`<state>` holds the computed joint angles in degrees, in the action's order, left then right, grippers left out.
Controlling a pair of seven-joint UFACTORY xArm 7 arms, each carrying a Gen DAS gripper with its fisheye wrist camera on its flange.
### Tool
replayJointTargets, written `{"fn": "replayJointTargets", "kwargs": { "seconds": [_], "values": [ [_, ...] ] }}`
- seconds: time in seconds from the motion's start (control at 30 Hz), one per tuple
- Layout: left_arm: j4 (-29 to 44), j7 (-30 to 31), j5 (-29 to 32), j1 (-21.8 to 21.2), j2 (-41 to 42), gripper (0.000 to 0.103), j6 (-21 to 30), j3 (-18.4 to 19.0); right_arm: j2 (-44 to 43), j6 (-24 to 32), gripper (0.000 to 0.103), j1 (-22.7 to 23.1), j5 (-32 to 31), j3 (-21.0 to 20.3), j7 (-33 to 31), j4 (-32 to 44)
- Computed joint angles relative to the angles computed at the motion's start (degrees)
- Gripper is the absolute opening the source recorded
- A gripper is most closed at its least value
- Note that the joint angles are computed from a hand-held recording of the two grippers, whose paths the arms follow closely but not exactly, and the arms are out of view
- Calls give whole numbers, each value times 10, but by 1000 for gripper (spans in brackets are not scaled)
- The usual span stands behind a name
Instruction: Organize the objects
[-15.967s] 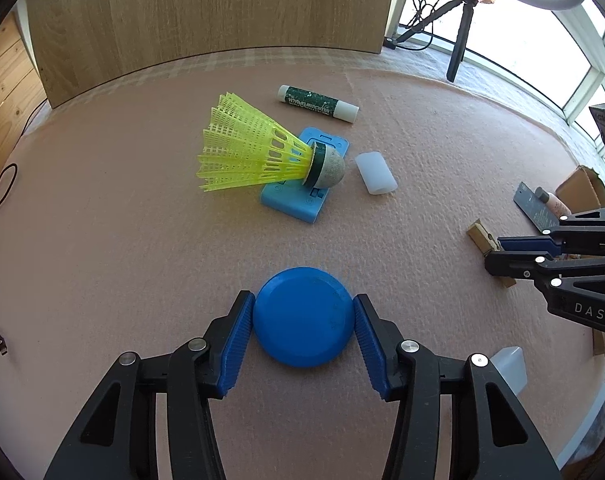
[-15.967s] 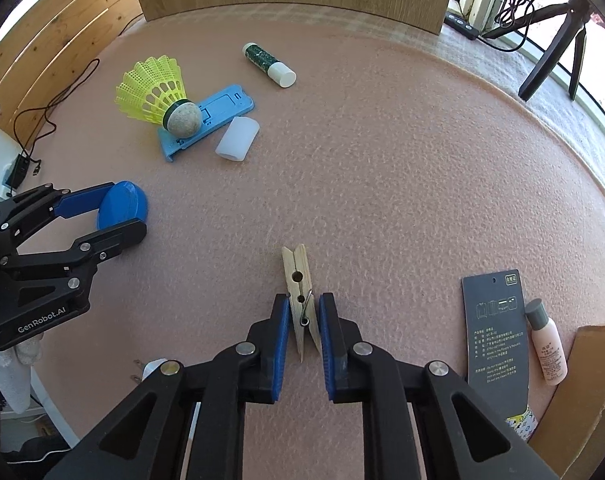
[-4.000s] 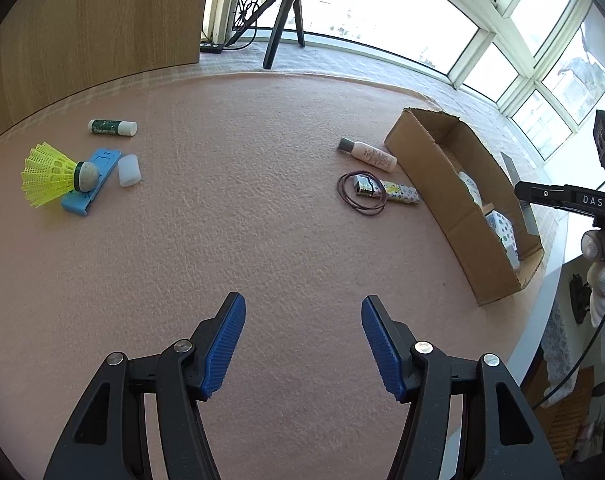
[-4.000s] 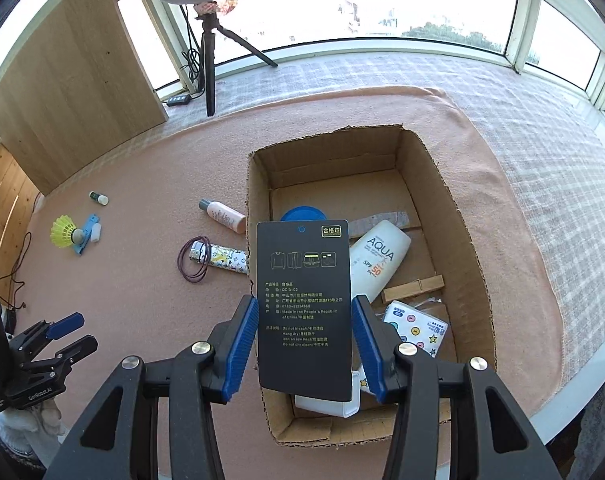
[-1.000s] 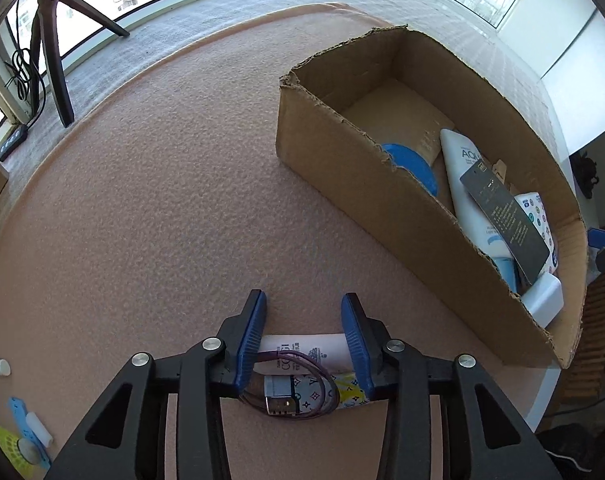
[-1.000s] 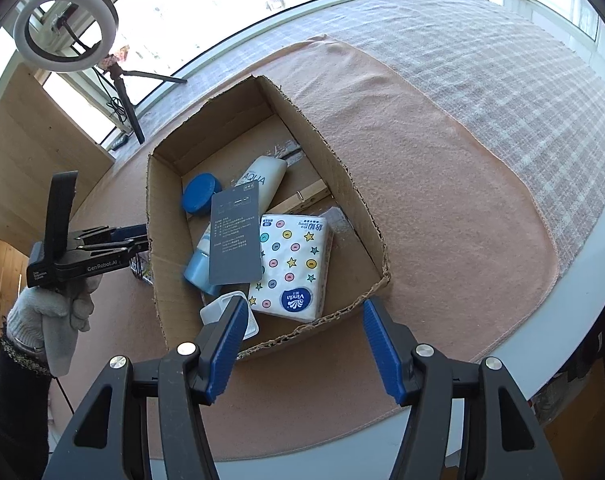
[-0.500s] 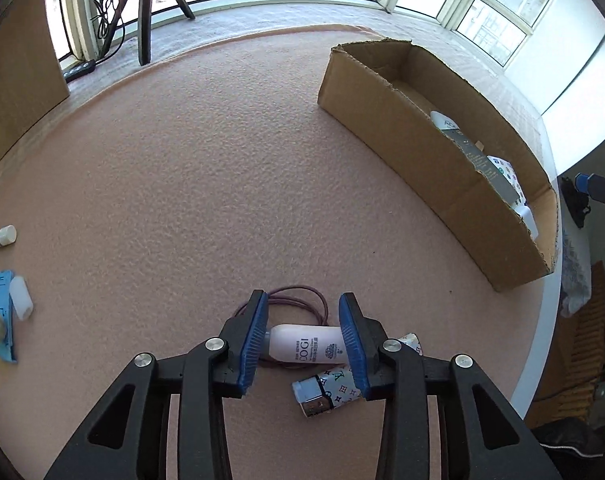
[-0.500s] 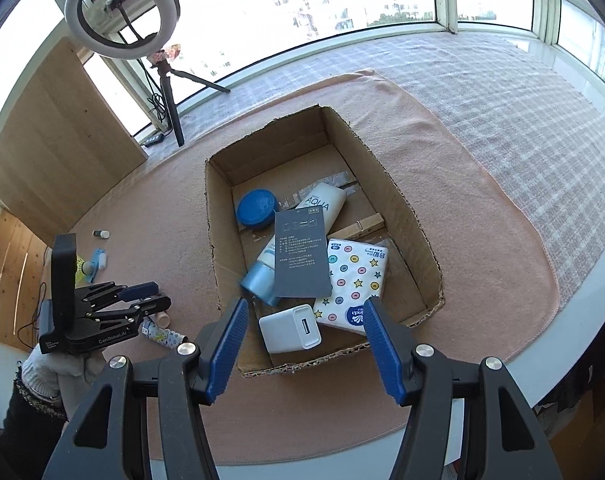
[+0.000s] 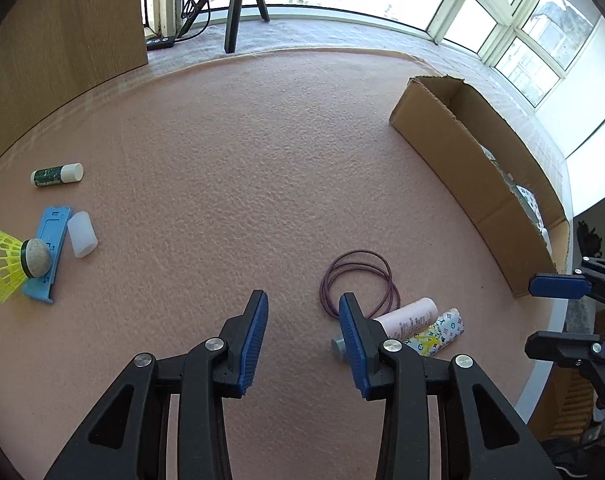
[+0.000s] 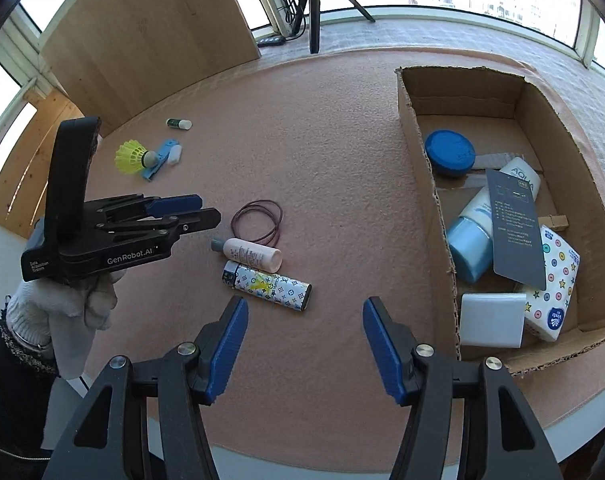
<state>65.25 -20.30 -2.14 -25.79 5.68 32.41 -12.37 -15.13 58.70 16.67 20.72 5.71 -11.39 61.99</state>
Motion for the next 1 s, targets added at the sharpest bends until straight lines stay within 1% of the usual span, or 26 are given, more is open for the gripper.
{"fn": "replayJointTargets", "kwargs": {
  "seconds": [0.13,0.2,0.27,0.37,0.47,0.57,0.73,0.8,1.0],
  "values": [
    [56,6,29,-10,48,40,29,1,10,-2,57,8,-1,9,5,-5],
    [88,7,51,-20,72,40,54,4,18,-4,57,9,-2,9,5,-2],
    [111,-9,87,-34,88,40,81,12,20,-6,57,9,-5,10,6,-4],
    [119,-40,127,-47,92,40,97,24,21,-7,57,8,-10,10,8,-6],
    [101,-70,146,-44,79,40,93,31,26,-9,57,8,-16,12,11,-4],
    [78,-81,153,-33,61,40,90,32,36,-11,57,9,-18,13,10,3],
    [18,-99,149,-11,14,40,76,29,67,-13,57,15,-25,21,0,28],
    [-12,-102,143,-2,-9,40,66,27,80,-14,57,20,-29,26,-17,41],
    [-93,-120,119,20,-75,39,37,15,135,-16,57,41,-92,50,-39,91]
  ]
}}
